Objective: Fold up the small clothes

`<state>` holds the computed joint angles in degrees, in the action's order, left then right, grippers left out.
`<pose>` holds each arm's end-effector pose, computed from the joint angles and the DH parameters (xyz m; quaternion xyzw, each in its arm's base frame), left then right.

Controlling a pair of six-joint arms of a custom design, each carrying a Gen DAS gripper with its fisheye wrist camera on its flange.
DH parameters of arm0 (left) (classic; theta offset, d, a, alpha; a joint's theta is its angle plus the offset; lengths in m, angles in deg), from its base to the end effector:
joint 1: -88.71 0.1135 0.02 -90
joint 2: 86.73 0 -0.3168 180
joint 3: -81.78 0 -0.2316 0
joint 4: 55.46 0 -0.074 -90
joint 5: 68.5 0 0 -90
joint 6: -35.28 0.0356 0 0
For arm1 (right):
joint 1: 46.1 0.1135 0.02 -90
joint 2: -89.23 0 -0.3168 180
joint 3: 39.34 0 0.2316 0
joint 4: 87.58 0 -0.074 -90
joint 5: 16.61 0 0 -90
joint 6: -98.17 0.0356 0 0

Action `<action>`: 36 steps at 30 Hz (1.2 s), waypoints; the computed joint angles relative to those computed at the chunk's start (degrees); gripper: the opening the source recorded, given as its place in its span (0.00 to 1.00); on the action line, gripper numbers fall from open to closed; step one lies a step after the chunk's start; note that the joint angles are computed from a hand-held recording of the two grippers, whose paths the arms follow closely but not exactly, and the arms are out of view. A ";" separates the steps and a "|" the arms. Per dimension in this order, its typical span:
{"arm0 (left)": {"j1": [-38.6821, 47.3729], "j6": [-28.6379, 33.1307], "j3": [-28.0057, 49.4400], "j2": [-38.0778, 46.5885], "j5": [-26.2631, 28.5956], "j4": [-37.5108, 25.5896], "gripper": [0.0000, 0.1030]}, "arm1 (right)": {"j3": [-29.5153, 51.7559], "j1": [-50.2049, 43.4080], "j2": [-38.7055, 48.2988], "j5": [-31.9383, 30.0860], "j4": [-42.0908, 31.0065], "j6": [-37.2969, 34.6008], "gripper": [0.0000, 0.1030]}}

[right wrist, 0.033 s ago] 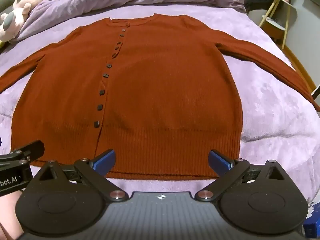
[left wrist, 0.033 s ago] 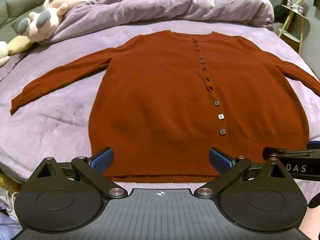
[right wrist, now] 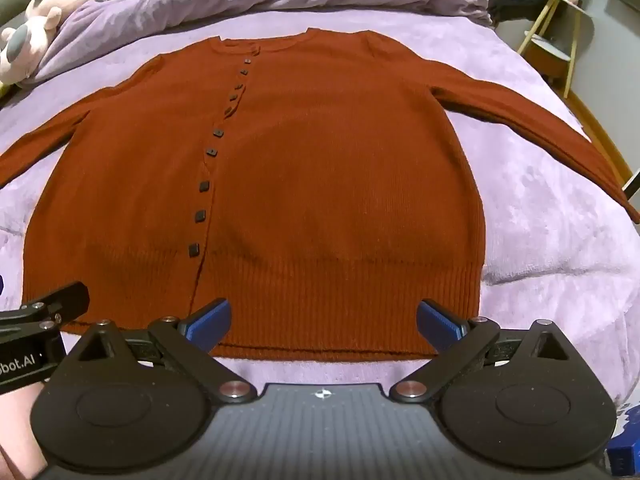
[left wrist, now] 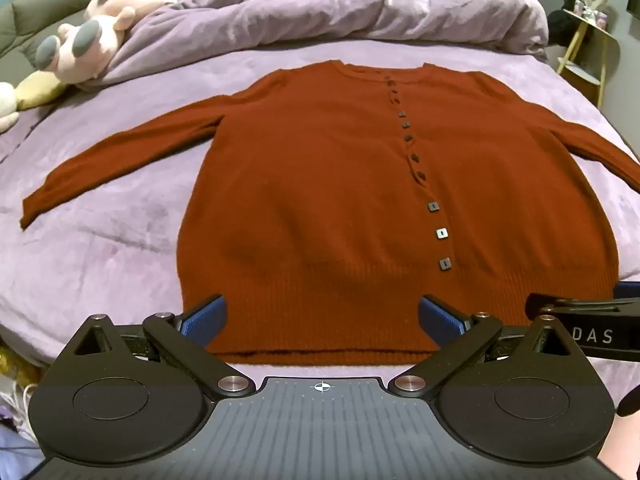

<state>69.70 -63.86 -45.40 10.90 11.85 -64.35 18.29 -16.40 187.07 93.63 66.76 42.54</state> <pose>0.2770 -0.0891 0.1763 0.0554 0.9456 0.0020 0.3205 0.2528 0.1300 0.1798 0.0759 0.9604 -0.0365 0.2656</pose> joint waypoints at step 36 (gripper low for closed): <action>0.95 -0.54 0.79 1.22 1.92 -0.80 1.00 | 0.29 -0.31 -1.19 0.67 -0.52 0.94 0.96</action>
